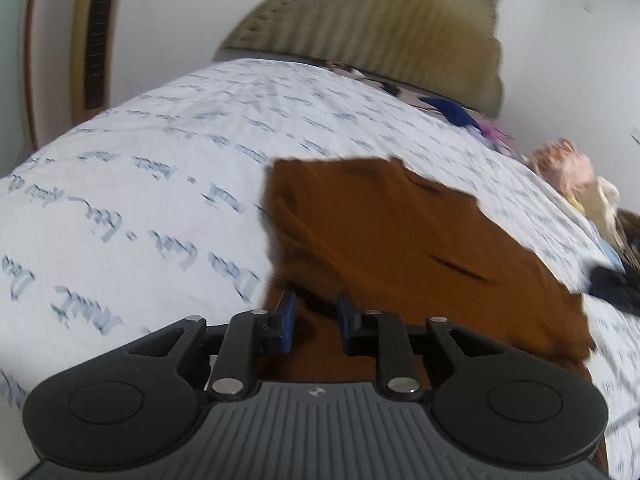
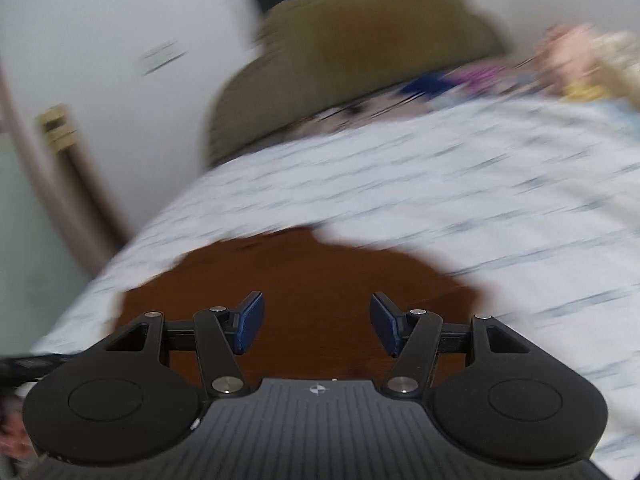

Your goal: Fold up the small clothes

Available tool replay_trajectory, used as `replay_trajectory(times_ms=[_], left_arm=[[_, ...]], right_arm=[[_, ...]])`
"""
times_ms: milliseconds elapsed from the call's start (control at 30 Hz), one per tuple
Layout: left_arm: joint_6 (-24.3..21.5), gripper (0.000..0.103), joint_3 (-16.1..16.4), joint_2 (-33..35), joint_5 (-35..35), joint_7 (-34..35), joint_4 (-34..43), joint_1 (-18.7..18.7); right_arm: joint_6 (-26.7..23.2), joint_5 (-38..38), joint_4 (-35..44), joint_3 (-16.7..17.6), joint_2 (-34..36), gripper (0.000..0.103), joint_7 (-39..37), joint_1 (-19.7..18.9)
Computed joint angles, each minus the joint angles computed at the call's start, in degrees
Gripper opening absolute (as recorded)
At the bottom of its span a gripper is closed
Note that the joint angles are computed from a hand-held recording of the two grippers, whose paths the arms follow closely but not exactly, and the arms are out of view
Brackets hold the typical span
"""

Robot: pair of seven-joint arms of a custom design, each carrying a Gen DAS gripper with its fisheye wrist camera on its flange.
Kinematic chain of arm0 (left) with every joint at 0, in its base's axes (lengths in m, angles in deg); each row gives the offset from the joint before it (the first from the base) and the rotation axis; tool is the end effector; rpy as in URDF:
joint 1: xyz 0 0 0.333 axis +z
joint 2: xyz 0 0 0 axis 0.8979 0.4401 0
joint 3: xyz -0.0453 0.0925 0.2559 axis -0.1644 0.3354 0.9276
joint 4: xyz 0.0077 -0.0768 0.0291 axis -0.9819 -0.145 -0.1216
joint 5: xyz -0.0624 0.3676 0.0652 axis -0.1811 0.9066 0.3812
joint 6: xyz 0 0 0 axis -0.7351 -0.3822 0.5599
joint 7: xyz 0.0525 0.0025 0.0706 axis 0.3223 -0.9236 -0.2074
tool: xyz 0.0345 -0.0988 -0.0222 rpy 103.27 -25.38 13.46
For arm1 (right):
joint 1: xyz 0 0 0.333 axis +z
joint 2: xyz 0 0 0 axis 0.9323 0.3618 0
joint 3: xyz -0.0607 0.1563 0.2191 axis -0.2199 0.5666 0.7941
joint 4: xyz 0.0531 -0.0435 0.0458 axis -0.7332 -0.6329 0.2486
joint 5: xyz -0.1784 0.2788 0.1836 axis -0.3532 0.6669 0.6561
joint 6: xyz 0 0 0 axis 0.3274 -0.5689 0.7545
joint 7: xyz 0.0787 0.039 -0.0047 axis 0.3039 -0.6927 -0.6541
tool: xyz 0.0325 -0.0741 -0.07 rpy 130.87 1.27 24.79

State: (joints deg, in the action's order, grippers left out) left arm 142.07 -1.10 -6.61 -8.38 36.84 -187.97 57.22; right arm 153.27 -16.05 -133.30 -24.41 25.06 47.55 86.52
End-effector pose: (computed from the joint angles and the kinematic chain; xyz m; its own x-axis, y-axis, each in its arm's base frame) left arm 0.3912 -0.2322 0.5034 0.2981 -0.9057 0.3012 -0.5601 -0.4215 -0.7132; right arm 0.5128 0.1412 0.5500 0.4594 -0.7883 -0.4094 -0.6766 -0.0120 -0.7362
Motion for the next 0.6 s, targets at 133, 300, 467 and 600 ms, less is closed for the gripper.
replay_trajectory(times_ms=[133, 300, 467, 600], left_arm=[[3.49, 0.031, -1.22, -0.39, 0.55, -2.26, -1.53, -0.35], [-0.05, 0.032, -3.23, 1.74, 3.69, -7.9, -0.65, 2.25], [-7.41, 0.032, -5.37, -1.07, 9.2, -16.83, -1.27, 4.75], [-10.22, 0.032, -3.3, -2.72, 10.74, -20.08, -3.4, 2.78]], right_arm=[[-9.72, 1.74, 10.62, 2.32, 9.09, 0.06, 0.66, 2.33], [-17.91, -6.45, 29.63, 7.54, 26.02, 0.058, 8.97, 3.54], [-17.89, -12.61, 39.04, 11.01, 35.32, 0.058, 12.85, 5.02], [-17.26, -16.32, 46.85, 12.26, 41.38, 0.062, 15.3, 6.18]])
